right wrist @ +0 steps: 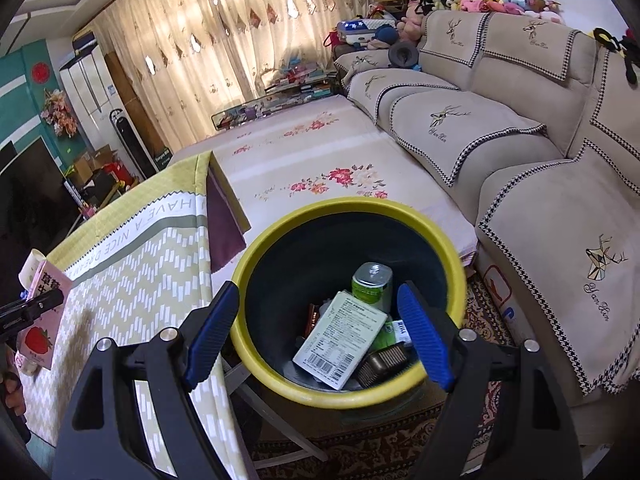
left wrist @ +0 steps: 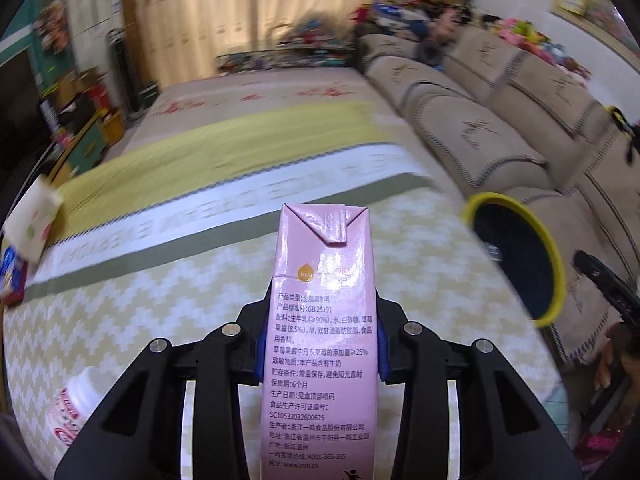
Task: Collect trash
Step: 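Carry the pink carton into the bin and open the left gripper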
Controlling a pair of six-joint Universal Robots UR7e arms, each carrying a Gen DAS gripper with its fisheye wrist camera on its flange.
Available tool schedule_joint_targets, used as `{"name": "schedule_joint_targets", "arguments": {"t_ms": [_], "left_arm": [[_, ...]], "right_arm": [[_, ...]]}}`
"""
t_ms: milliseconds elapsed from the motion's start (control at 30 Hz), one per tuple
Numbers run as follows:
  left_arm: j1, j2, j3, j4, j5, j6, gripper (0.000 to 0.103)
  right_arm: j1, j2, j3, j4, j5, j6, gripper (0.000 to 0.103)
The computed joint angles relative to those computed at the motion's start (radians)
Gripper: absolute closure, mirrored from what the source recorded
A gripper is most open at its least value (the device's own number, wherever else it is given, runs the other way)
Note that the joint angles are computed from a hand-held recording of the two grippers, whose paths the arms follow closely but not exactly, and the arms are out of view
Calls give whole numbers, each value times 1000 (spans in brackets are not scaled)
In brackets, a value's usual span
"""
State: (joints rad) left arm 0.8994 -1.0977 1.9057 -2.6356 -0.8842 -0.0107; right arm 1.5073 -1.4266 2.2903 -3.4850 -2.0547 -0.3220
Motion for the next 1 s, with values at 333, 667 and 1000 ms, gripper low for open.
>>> {"name": "schedule_joint_targets", "arguments": {"t_ms": [333, 667, 1000], "left_arm": [[-129, 151, -74, -8, -113, 30, 65], [-175, 365, -248, 12, -184, 26, 65], [-162, 499, -379, 15, -221, 30, 57]], "right_arm": [[-77, -140, 92, -35, 46, 3, 26], [-198, -245, 160, 3, 103, 44, 26], [-237, -283, 175, 13, 119, 59, 25]]}}
